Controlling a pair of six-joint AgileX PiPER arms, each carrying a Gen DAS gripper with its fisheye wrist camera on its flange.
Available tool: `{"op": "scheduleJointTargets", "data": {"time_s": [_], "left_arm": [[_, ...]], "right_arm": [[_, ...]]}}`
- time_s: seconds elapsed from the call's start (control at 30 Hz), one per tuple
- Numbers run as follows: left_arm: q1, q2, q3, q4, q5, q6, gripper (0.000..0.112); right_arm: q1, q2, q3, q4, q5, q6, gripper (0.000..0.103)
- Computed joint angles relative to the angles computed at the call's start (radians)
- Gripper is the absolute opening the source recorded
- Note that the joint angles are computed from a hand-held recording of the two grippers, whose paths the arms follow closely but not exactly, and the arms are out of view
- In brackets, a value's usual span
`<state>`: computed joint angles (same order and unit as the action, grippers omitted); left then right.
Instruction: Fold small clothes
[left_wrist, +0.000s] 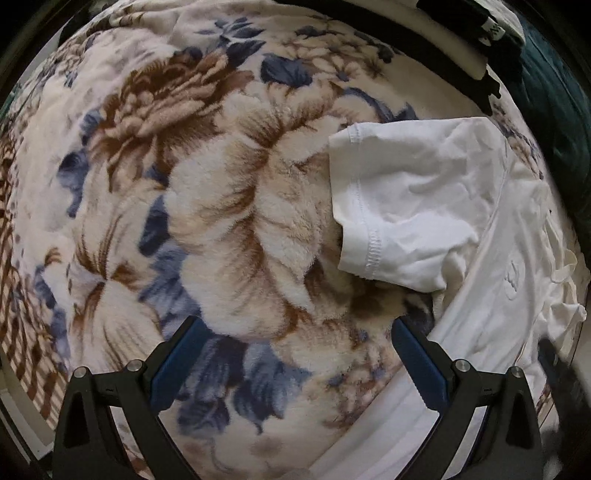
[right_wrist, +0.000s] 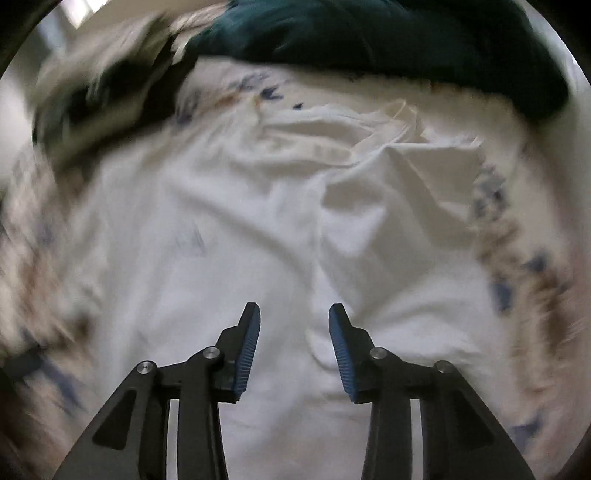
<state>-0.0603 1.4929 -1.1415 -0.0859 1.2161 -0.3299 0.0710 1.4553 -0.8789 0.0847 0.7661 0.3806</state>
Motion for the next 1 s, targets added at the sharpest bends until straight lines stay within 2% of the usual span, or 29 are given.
{"op": "scheduleJointTargets", "data": {"time_s": [0.03, 0.1, 0.17, 0.2, 0.23, 0.3, 0.37, 0.43, 0.57, 0.67, 0.7, 0.73, 0.77, 0.8, 0.83, 0.87, 1.0], "left_arm": [[0.006, 0.008, -0.004, -0.005, 0.0, 0.004, 0.103], [0.014, 0.008, 0.004, -0.01, -0.006, 0.001, 0.103], [0.016, 0.008, 0.005, -0.003, -0.014, 0.0, 0.103], [0.01, 0.005, 0.006, 0.0, -0.017, -0.008, 0.103], [0.011, 0.004, 0.004, -0.001, -0.02, -0.009, 0.103], [0.0, 0.009, 0.001, -0.017, -0.029, -0.024, 0.103], [0.029, 0.026, 0.008, -0.085, -0.035, -0.013, 0.103], [0.119, 0.066, 0.039, -0.233, -0.056, 0.007, 0.103], [0.218, 0.075, 0.094, -0.373, -0.159, -0.034, 0.103], [0.22, 0.066, 0.105, -0.405, -0.233, -0.084, 0.103], [0.212, 0.067, 0.104, -0.408, -0.251, -0.097, 0.102], [0.202, 0.07, 0.095, -0.405, -0.262, -0.111, 0.097], [0.181, 0.074, 0.082, -0.386, -0.273, -0.14, 0.084], [0.16, 0.078, 0.069, -0.377, -0.284, -0.157, 0.078], [0.147, 0.083, 0.058, -0.376, -0.292, -0.158, 0.052], [0.132, 0.093, 0.044, -0.377, -0.31, -0.144, 0.003], [0.035, 0.094, -0.042, -0.197, -0.358, -0.213, 0.003]], "right_arm": [[-0.06, 0.048, -0.028, 0.07, -0.005, -0.064, 0.043], [-0.107, 0.165, -0.064, 0.162, -0.07, -0.152, 0.045], [-0.16, 0.295, -0.132, 0.273, -0.041, -0.28, 0.045], [-0.173, 0.304, -0.149, 0.322, -0.018, -0.311, 0.045], [-0.194, 0.285, -0.142, 0.37, -0.018, -0.351, 0.045], [-0.246, 0.163, -0.086, 0.448, -0.018, -0.404, 0.045], [-0.282, 0.052, -0.036, 0.439, -0.006, -0.376, 0.048], [-0.309, -0.071, 0.034, 0.398, 0.029, -0.308, 0.05], [-0.321, -0.178, 0.114, 0.275, 0.09, -0.216, 0.05], [-0.32, -0.209, 0.189, 0.235, 0.103, -0.206, 0.05], [-0.358, -0.2, 0.196, 0.229, 0.107, -0.235, 0.05], [-0.361, -0.206, 0.219, 0.231, 0.104, -0.232, 0.05], [-0.364, -0.205, 0.238, 0.233, 0.09, -0.232, 0.05], [-0.364, -0.215, 0.254, 0.224, 0.086, -0.223, 0.05], [-0.35, -0.223, 0.264, 0.203, 0.081, -0.197, 0.05], [-0.344, -0.232, 0.27, 0.189, 0.077, -0.179, 0.05], [-0.337, -0.25, 0.259, 0.153, 0.085, -0.143, 0.05]]}}
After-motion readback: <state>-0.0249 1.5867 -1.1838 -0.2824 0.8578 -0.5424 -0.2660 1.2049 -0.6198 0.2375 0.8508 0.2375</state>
